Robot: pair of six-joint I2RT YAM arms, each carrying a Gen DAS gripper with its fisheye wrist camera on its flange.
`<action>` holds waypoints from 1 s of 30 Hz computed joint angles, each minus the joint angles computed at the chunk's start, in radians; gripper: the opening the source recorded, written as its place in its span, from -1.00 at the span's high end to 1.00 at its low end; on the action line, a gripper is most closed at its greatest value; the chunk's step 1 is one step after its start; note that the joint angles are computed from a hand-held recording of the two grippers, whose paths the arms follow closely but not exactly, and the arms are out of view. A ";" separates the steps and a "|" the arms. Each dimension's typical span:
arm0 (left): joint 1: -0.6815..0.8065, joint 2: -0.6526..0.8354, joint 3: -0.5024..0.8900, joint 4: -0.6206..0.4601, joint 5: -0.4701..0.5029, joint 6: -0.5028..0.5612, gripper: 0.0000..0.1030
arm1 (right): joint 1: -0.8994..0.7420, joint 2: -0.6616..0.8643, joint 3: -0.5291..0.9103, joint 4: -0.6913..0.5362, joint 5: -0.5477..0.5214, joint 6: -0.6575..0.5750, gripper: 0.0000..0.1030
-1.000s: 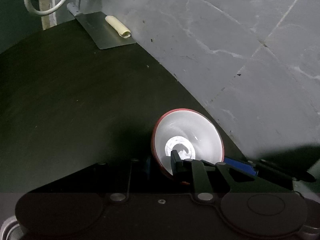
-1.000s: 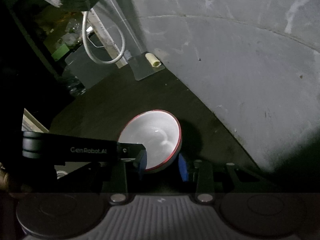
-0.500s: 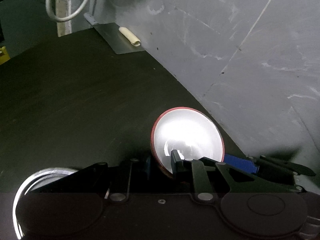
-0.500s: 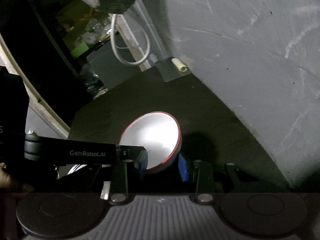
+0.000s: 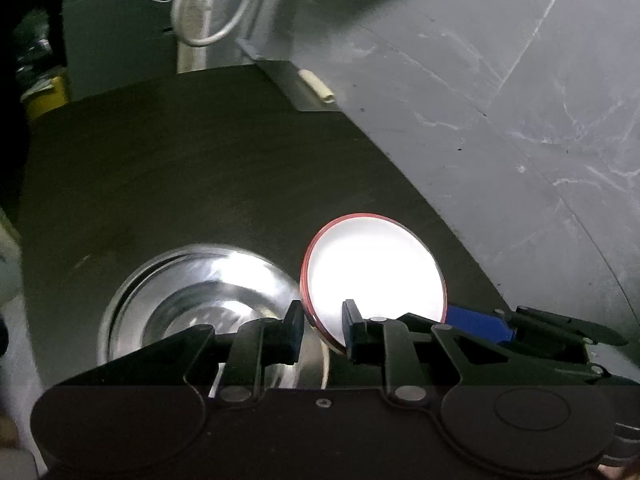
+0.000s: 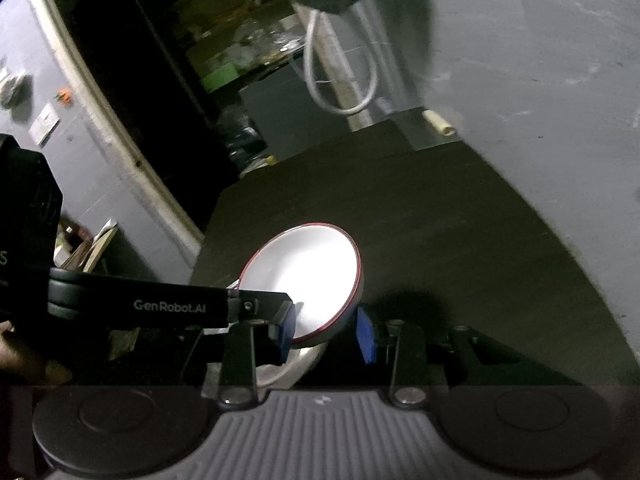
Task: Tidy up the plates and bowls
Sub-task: 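Lift the second white bowl with both tools and carry it over the stacked bowls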
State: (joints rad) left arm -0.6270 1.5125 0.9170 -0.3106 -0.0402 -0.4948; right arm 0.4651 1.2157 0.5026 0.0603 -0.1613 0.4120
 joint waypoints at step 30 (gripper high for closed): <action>0.039 -0.573 -0.389 -0.200 -0.055 -0.133 0.57 | 0.430 -0.008 0.043 -0.069 0.154 0.104 0.26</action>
